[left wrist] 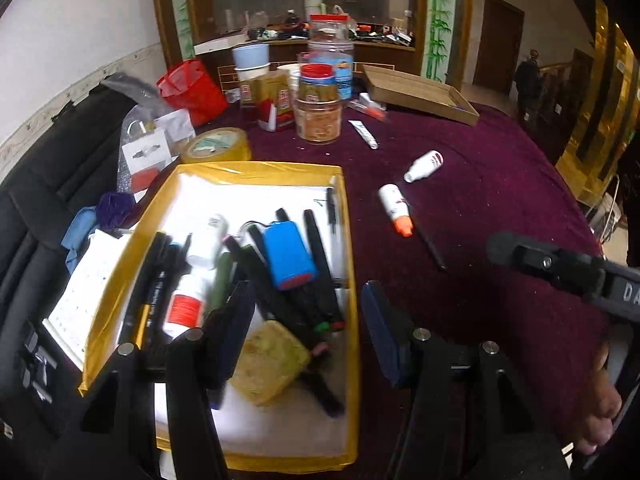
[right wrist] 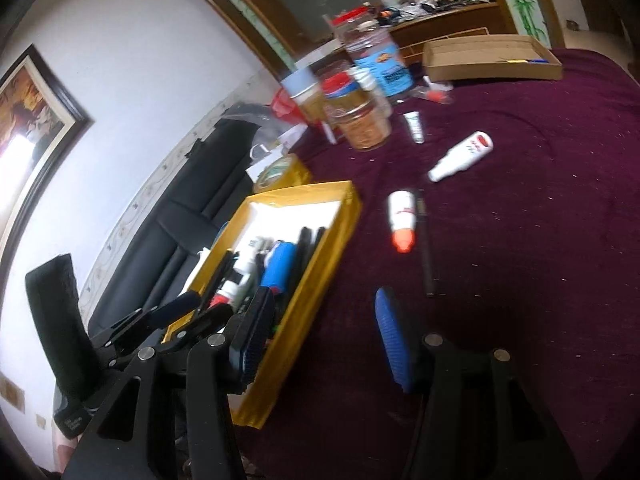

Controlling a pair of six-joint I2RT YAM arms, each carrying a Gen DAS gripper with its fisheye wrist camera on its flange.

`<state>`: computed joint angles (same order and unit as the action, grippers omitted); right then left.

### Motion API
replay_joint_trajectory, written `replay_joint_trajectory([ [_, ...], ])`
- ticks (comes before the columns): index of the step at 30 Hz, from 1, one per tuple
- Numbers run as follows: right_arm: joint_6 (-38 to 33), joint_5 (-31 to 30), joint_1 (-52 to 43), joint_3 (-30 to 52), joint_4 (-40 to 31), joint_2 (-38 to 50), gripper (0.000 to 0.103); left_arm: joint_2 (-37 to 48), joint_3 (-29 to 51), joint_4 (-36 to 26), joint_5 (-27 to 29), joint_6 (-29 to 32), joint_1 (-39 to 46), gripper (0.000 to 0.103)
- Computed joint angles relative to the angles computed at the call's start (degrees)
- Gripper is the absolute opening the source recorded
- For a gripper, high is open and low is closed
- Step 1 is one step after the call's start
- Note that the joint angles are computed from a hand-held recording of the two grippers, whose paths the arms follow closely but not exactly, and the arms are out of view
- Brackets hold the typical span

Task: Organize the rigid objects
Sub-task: 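Grasp orange-capped glue bottle with left tool while right tool grasps white spray bottle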

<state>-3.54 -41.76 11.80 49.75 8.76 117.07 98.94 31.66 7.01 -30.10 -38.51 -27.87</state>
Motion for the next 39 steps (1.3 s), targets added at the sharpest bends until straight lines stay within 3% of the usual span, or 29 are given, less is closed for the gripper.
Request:
replay_joint_trajectory([
  [9, 1.0, -0.1, -3.1, 8.2, -4.0, 6.4, 0.048, 6.7, 5.8, -0.9, 1.1, 0.9, -1.0, 0.054],
  [17, 8.1, 3.9, -2.1, 21.2, -8.1, 14.3, 0.048, 7.5, 2.8, 6.5, 7.0, 1.9, 2.2, 0.054],
  [20, 12.3, 6.3, -1.2, 30.7, -11.7, 19.9, 0.048, 7.9, 2.2, 8.1, 9.3, 2.7, 4.1, 0.054],
  [27, 19.4, 13.5, 2.5, 62.8, -27.5, 38.9, 0.048, 6.9, -0.4, 11.6, 13.5, 4.3, 7.7, 0.054],
  [33, 23.3, 24.1, 5.1, 90.9, -41.9, 53.3, 0.047, 6.7, -0.4, 12.0, 15.1, 5.2, 9.3, 0.054],
  [36, 19.5, 29.1, 6.3, 90.0, -42.4, 52.6, 0.027, 7.0, 0.8, 11.3, 15.4, 5.5, 9.3, 0.054],
  [39, 14.7, 26.4, 5.2, 78.1, -37.9, 46.5, 0.026, 7.8, 2.9, 10.1, 16.8, 6.1, 9.1, 0.054],
])
